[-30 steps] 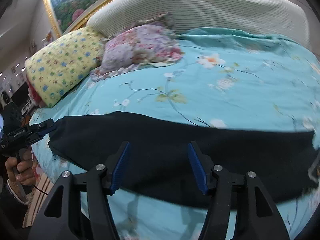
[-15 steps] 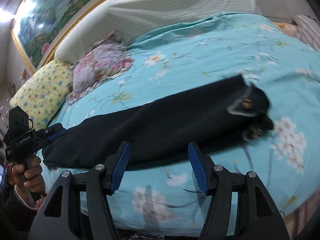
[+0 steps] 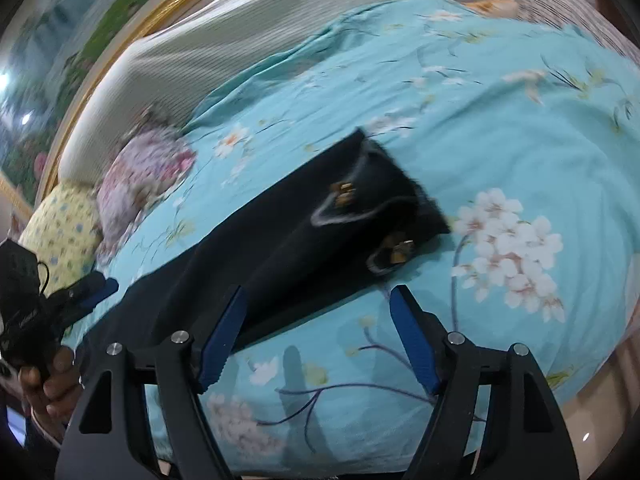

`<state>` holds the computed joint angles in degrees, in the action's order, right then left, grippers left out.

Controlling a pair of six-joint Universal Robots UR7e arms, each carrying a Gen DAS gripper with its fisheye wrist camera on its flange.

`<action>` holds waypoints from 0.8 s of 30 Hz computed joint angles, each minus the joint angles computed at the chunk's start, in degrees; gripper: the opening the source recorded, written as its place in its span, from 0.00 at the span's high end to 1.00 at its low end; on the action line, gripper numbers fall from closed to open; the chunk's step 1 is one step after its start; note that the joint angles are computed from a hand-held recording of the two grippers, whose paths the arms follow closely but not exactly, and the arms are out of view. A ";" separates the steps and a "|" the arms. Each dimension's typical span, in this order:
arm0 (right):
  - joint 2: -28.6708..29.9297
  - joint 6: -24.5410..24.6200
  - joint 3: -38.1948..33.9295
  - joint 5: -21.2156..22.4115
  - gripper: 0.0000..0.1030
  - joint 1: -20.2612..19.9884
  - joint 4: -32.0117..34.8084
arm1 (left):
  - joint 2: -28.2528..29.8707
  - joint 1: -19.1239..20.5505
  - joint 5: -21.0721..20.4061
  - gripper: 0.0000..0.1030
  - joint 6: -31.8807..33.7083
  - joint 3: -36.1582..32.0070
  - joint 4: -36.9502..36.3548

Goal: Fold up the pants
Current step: 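Grasp the folded pants end with the right tool while the left tool grasps beside it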

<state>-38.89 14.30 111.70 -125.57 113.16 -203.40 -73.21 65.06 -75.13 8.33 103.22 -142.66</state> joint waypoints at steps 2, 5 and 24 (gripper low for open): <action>-0.25 1.46 0.51 1.94 0.26 -0.87 -1.30 | 1.64 -0.27 -0.15 0.37 0.38 -1.33 1.06; -0.24 3.22 0.45 3.89 0.26 -1.94 -2.55 | 5.00 -0.92 -0.24 0.36 1.50 -4.11 3.57; -1.36 1.39 5.17 9.34 0.88 -7.04 -14.78 | 27.74 -3.49 -5.57 0.38 7.02 -26.49 25.28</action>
